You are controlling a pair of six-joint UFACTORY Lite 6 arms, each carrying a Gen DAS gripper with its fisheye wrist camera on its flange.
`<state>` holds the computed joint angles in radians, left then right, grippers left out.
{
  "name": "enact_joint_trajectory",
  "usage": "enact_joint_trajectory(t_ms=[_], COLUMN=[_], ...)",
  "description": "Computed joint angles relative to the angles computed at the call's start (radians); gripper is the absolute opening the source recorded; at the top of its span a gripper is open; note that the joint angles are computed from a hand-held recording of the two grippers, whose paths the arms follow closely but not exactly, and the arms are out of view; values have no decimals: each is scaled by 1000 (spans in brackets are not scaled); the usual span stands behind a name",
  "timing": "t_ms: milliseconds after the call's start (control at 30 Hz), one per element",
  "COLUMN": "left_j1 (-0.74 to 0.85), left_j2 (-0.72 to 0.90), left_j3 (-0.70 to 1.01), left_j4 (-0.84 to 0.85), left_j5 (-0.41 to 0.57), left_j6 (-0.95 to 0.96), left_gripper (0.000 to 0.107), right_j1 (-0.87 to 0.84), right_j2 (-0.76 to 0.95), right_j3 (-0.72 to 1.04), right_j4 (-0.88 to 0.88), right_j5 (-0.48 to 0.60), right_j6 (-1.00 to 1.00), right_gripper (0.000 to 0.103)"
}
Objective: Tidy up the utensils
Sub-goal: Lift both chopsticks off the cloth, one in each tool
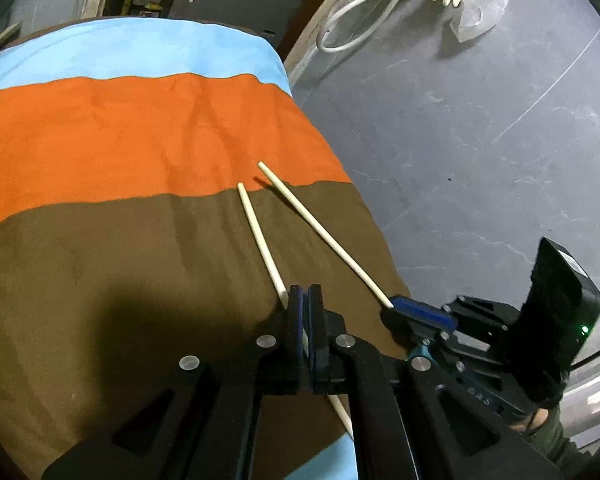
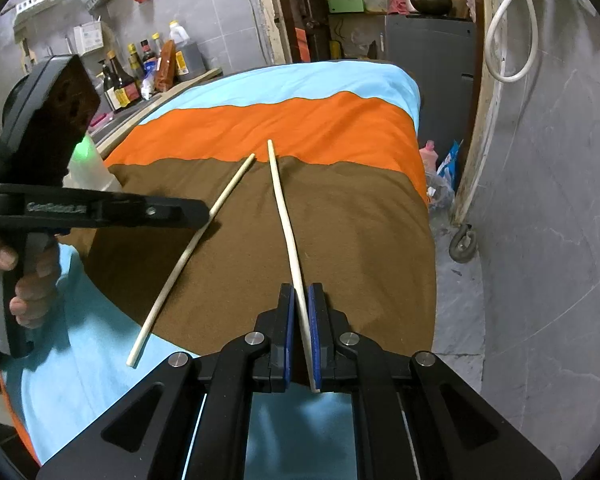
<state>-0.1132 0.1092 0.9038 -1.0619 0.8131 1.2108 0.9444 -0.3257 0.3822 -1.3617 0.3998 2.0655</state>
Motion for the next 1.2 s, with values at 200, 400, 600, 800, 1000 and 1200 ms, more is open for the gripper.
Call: enact_joint_trajectory(t_ms=[200,400,600,800,1000,1200], left_j1=[-45,-44,-79,-46,28,78], left_j2=[-1,22,65,81,57,20], left_j3=[32,46,103,100,77,52], left_j4=[71,78,142,120,153,201], left_j5=[-77,-75,-97,-81,-36,12], left_j6=[-102,-113,-158,-113,-74,-71], left_gripper=[3,19,19,4,4,4], right_j1=[5,-8,-45,-61,-108,-226], right_j2=[-12,-14,1,20,122,272], right_j3=[-13,-20,-6,19,137,309], right_j4=[-19,-54,-49,-2,160,366], right_j5=[-3,-17,-41,-51,-67,-129], right_j6=[23,46,2,-61,-319,-679], right_gripper=[6,7,7,8,25,25])
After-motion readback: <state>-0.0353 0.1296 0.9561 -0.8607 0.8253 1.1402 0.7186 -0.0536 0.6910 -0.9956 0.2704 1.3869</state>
